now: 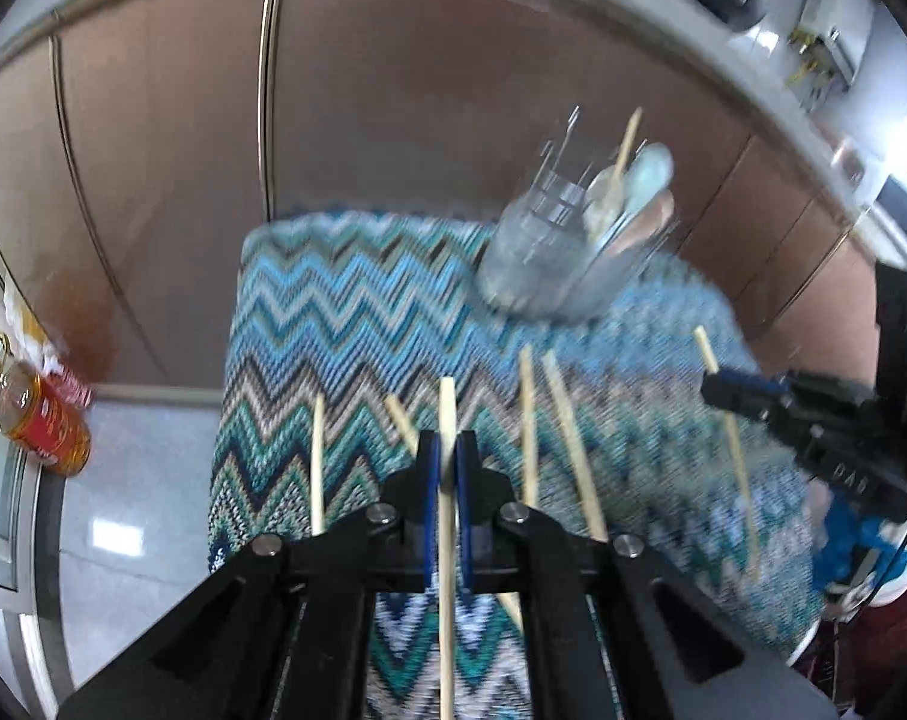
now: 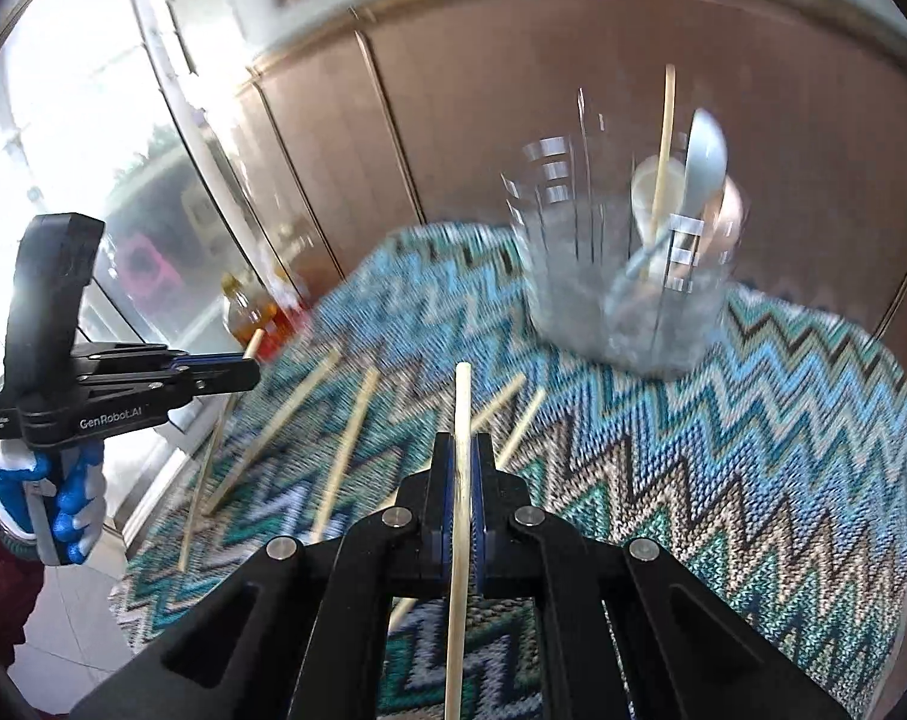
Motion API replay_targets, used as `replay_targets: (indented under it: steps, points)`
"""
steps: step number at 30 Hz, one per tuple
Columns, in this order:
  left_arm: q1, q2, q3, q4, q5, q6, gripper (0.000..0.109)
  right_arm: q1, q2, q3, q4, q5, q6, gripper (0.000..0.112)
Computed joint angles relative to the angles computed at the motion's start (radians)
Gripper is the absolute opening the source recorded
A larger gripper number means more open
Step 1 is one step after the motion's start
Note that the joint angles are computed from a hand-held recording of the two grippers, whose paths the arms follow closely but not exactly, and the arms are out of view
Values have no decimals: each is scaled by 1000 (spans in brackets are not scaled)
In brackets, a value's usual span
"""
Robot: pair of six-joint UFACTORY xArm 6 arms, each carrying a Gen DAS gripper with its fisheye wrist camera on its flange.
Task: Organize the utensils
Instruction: 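Lift both chopsticks over the holder and open both tools to drop them in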
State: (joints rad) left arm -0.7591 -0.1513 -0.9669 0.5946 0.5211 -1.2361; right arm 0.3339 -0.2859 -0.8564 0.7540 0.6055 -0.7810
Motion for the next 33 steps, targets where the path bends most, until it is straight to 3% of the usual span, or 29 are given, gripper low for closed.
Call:
replay_targets:
  steps: [5,8,12,17,20,26,30,33]
  points:
    - [-14,-26,-75,183,-5,-134,5,11,-88,12,188,-62,-126,5]
    - [2,4,-165,283,-19,-190,5,41,-60,-54,316,-170,-203,5]
    - [38,102,-344,453,-35,-305,5,64,51,-230,543,-287,-366,5]
    - [73,281,-591,715,-23,-509,5,77,235,-469,857,-350,-637,5]
    - [81,400,-728,899,40,-651,5,82,338,-588,1015,-379,-783,5]
    - [121,573,-894,941,28,-696,5,64,480,-711,1258,-388,-1018,5]
    - [122,604,-895,1002,55,-753,5,58,543,-768,1434,-398,-1219,5]
    - [117,623,-904,1037,76,-784,5,50,568,-792,1500,-392,-1287,5]
